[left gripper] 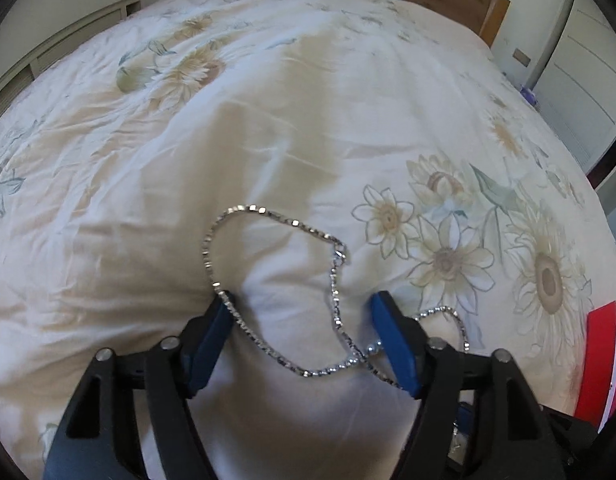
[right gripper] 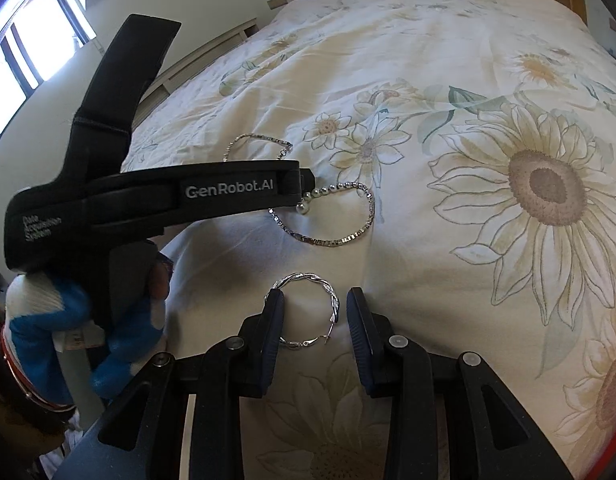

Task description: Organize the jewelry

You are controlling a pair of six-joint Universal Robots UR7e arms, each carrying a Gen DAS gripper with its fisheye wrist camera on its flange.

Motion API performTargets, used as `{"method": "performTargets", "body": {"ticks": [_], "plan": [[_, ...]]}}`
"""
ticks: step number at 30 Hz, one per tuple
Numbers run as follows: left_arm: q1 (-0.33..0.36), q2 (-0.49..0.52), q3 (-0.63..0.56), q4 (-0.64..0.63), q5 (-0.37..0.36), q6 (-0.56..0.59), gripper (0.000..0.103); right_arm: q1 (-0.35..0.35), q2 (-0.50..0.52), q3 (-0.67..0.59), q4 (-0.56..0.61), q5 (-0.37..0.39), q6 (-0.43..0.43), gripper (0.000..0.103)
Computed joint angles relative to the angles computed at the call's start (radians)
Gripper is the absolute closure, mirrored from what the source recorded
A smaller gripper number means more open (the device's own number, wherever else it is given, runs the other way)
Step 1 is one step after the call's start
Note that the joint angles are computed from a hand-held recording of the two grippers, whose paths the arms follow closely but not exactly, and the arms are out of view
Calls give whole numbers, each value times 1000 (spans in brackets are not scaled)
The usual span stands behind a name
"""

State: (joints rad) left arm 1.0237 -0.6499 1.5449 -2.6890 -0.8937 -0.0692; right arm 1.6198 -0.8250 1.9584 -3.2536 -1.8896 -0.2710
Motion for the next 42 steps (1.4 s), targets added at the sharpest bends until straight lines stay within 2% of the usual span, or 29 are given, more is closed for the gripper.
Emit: {"method": "performTargets", "body": {"ticks": [1, 2, 5, 11, 15, 27, 35, 42], "plan": [[0, -3, 8, -19, 7, 8, 52, 2, 2, 0, -3, -2, 0, 74], [1, -7, 15, -35, 7, 18, 61, 2, 2, 3, -7, -1, 1, 81], [5, -20, 31, -63, 4, 49, 80, -1, 1, 14, -14, 5, 3, 91], [-5, -67, 87, -106, -21, 107, 97, 16, -2, 34, -40, -28, 2, 97], [-16, -114, 124, -91, -41, 100, 101, 31, -19, 57, -50, -44, 25, 99], [-97, -344, 336, -43, -79, 65, 101, 138, -144, 223, -96, -125, 137, 99], [-204, -536, 479, 24, -73, -4, 101, 262, -240, 338, -123, -213, 227, 99], [-340, -701, 608, 92, -31, -79, 101, 403, -326, 427, -129, -326, 305, 99]]}}
